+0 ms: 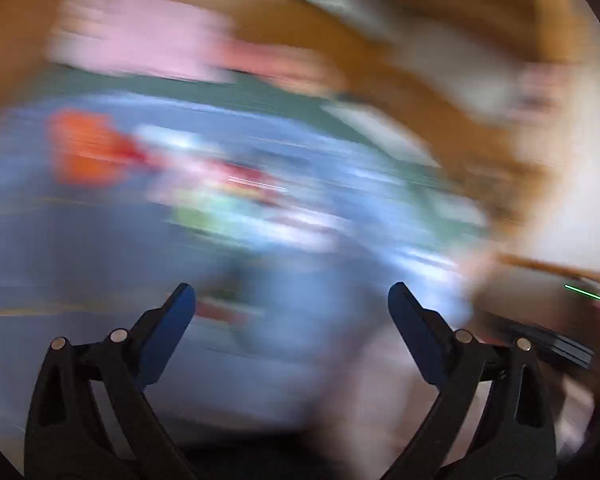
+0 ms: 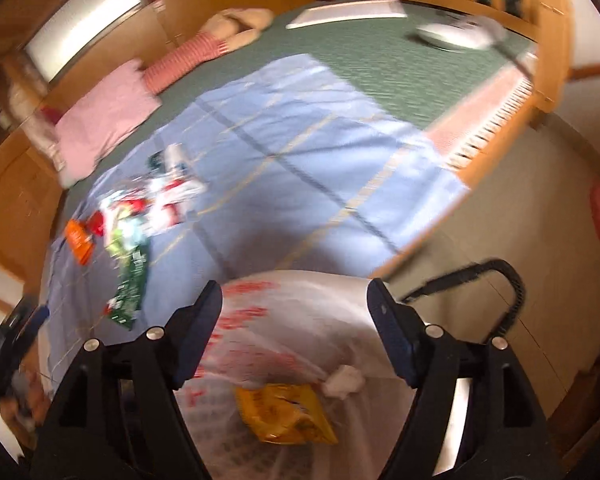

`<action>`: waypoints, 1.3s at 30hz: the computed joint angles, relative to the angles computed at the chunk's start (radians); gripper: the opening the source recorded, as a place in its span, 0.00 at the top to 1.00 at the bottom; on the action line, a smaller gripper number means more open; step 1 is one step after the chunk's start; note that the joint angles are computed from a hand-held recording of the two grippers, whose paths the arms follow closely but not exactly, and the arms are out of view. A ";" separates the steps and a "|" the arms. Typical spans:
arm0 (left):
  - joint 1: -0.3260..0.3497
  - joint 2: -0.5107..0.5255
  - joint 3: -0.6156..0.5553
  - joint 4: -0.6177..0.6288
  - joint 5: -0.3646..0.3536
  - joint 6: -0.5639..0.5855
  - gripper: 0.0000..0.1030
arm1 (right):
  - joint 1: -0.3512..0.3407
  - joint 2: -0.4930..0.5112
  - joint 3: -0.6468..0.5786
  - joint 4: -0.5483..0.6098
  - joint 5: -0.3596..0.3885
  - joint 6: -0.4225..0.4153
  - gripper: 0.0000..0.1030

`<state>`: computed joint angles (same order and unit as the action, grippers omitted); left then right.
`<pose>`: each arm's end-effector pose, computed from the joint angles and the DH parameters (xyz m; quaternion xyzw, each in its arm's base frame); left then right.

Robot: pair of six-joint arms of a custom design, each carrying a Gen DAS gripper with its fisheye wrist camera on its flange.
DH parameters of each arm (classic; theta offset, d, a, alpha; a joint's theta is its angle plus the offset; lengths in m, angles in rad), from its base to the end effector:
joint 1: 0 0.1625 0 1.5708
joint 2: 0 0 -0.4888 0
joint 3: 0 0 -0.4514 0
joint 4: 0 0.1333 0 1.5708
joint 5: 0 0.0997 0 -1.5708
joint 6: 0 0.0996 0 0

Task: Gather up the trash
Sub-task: 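Carry both held items over the white basket and open both tools, then grasp the green snack bag with the left tool while the right tool grasps the blue mask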

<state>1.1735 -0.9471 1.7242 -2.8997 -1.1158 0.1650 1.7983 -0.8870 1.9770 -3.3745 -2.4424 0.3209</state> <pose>-0.1227 -0.7501 0.2188 0.2011 0.9176 -0.2888 0.1848 0.1988 -0.6057 0.1580 -0.1870 -0.8416 0.4119 0.2950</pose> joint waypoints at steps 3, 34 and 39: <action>0.041 0.023 -0.051 -0.062 0.129 -0.135 0.08 | 0.001 0.086 -0.152 0.107 0.156 -0.073 0.29; 0.183 -0.049 -0.132 0.275 0.286 -0.704 0.06 | -0.038 0.602 -0.929 0.533 0.505 -0.041 0.54; 0.186 -0.024 -0.155 0.331 0.239 -0.672 0.06 | -0.032 0.640 -1.031 0.559 0.269 -0.056 0.54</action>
